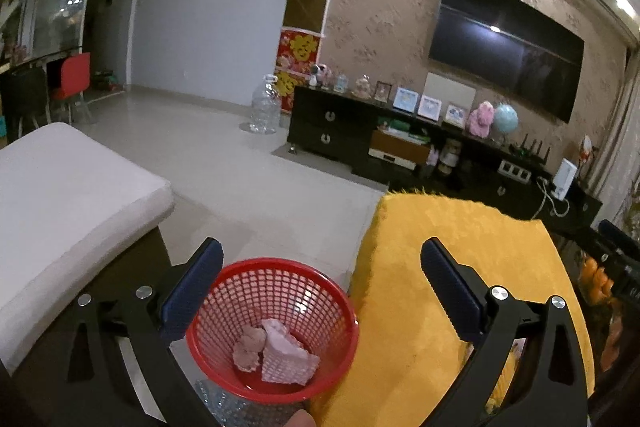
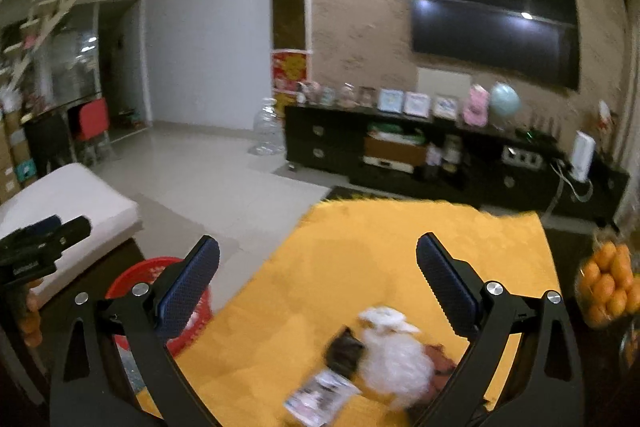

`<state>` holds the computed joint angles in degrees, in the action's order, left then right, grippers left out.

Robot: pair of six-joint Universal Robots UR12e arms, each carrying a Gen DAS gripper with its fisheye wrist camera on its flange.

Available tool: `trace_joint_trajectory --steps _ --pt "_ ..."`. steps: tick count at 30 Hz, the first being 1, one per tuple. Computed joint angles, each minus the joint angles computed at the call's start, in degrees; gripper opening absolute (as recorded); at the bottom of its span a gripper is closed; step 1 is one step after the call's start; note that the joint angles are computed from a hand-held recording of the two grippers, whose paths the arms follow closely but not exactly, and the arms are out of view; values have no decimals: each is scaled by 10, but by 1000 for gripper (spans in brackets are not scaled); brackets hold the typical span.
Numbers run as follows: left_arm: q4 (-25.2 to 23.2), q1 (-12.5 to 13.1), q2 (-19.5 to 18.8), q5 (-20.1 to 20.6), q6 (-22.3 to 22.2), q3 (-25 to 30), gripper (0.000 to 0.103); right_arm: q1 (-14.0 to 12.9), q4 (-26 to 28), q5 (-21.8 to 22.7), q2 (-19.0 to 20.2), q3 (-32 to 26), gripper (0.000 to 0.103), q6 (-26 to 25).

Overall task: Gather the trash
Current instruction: 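Grasp the cat-printed snack bag with the left tool while the right tool grasps the black wrapper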

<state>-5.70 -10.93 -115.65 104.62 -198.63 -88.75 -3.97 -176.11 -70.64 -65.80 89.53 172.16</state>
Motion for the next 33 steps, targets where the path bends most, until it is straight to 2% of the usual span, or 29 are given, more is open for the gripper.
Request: trace_joint_trajectory --steps 3,17,33 --pt "-9 -7 -9 -3 8 11 96 -12 15 -1 -5 6 96 19" --pt "-62 -32 -44 -33 60 54 96 -43 60 -24 -19 29 96 29" --pt "-222 -50 -93 -116 129 116 96 -66 144 -43 -12 24 96 61"
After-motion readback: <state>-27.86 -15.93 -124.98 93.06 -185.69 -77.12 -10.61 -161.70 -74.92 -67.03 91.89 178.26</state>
